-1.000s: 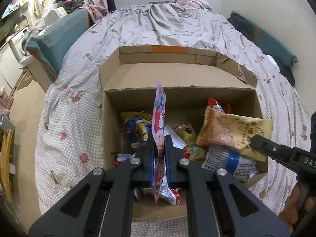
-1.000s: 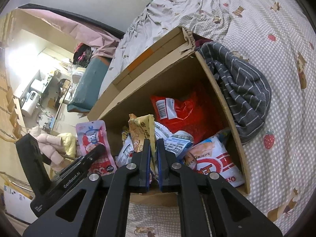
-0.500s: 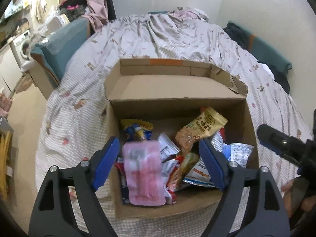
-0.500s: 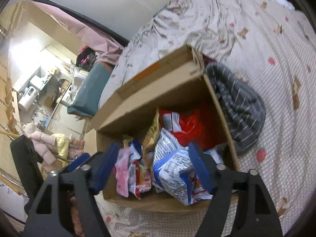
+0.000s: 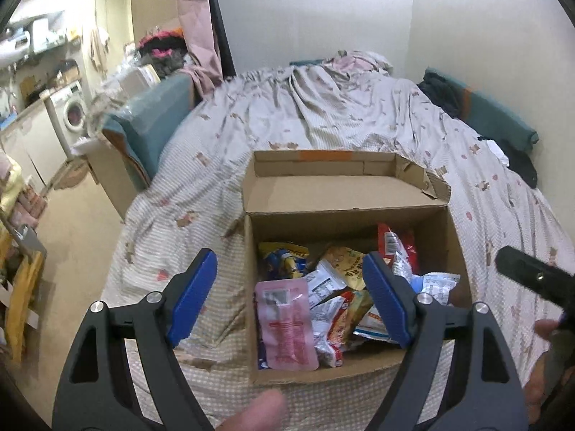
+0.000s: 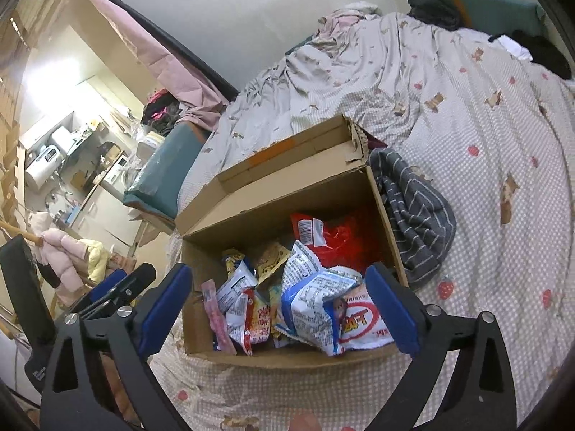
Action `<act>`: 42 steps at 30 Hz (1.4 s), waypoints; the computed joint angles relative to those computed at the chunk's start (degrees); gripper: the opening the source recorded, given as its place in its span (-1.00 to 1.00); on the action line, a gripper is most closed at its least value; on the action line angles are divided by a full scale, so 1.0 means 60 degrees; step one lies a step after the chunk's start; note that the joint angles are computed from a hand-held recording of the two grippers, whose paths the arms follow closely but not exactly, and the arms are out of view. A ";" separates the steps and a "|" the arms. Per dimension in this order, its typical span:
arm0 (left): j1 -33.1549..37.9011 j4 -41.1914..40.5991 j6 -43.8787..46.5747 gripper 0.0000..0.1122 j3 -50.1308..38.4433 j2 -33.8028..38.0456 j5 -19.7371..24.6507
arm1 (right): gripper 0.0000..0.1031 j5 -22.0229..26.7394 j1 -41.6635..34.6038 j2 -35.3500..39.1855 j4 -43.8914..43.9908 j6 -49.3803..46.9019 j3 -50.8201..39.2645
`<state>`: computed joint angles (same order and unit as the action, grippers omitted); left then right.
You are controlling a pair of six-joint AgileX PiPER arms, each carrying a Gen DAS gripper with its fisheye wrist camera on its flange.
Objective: Organize snacks
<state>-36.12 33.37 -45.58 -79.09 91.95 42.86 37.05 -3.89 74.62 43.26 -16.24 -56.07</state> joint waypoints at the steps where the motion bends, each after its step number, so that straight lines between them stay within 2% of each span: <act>1: -0.0103 0.0270 -0.0136 0.43 -0.0015 -0.0006 0.0149 | 0.99 -0.0038 0.0120 -0.0164 -0.0456 0.0446 -0.0015; 2: -0.0202 0.0494 -0.0190 0.43 0.0027 -0.0078 0.0320 | 0.99 -0.0041 0.0186 -0.0333 -0.0674 0.0689 -0.0002; 7: -0.0318 0.0374 -0.0184 0.46 0.0644 -0.0862 0.0274 | 0.99 -0.0004 0.0685 -0.1259 -0.2043 0.1953 0.0170; 10: -0.0439 0.0341 -0.0222 0.61 0.1104 -0.1421 0.0252 | 0.99 0.0037 0.1165 -0.1749 -0.3211 0.2993 0.0383; 13: -0.0514 0.0136 -0.0129 0.66 0.1555 -0.1997 0.0252 | 1.00 0.0047 0.1603 -0.2254 -0.4061 0.3867 0.0729; 14: -0.0536 -0.0040 -0.0084 0.77 0.1751 -0.2253 0.0273 | 1.00 0.0098 0.1747 -0.2402 -0.4366 0.4170 0.0818; 16: -0.0698 -0.0034 -0.0296 0.83 0.2012 -0.2569 0.0430 | 1.00 0.0169 0.2147 -0.2643 -0.5118 0.4880 0.0946; 21: -0.1289 0.0374 -0.1384 0.83 0.2915 -0.3503 0.0840 | 1.00 0.0396 0.3697 -0.3426 -0.7722 0.7514 0.1306; 27: -0.1712 0.0621 -0.1940 0.83 0.3616 -0.3923 0.1063 | 1.00 0.0850 0.5486 -0.4020 -1.0545 1.0417 0.1678; 30: -0.1638 0.0348 -0.2074 0.83 0.4159 -0.4346 0.0555 | 1.00 0.1173 0.6469 -0.4259 -1.1946 1.1851 0.1966; 34: -0.2269 0.1264 -0.3092 0.83 0.4608 -0.4637 0.0796 | 1.00 0.1445 0.7480 -0.4738 -1.3281 1.3434 0.2581; 36: -0.2293 0.1324 -0.3331 0.83 0.4842 -0.4773 0.0656 | 1.00 0.1751 0.7849 -0.4698 -1.3766 1.3921 0.2682; 39: -0.2197 0.1369 -0.3333 0.83 0.4935 -0.4657 0.0461 | 1.00 0.1606 0.7716 -0.4563 -1.3887 1.3997 0.2774; 42: -0.2593 0.2352 -0.4189 0.83 0.5023 -0.4465 0.0687 | 1.00 0.1865 0.8032 -0.4293 -1.4485 1.4496 0.2809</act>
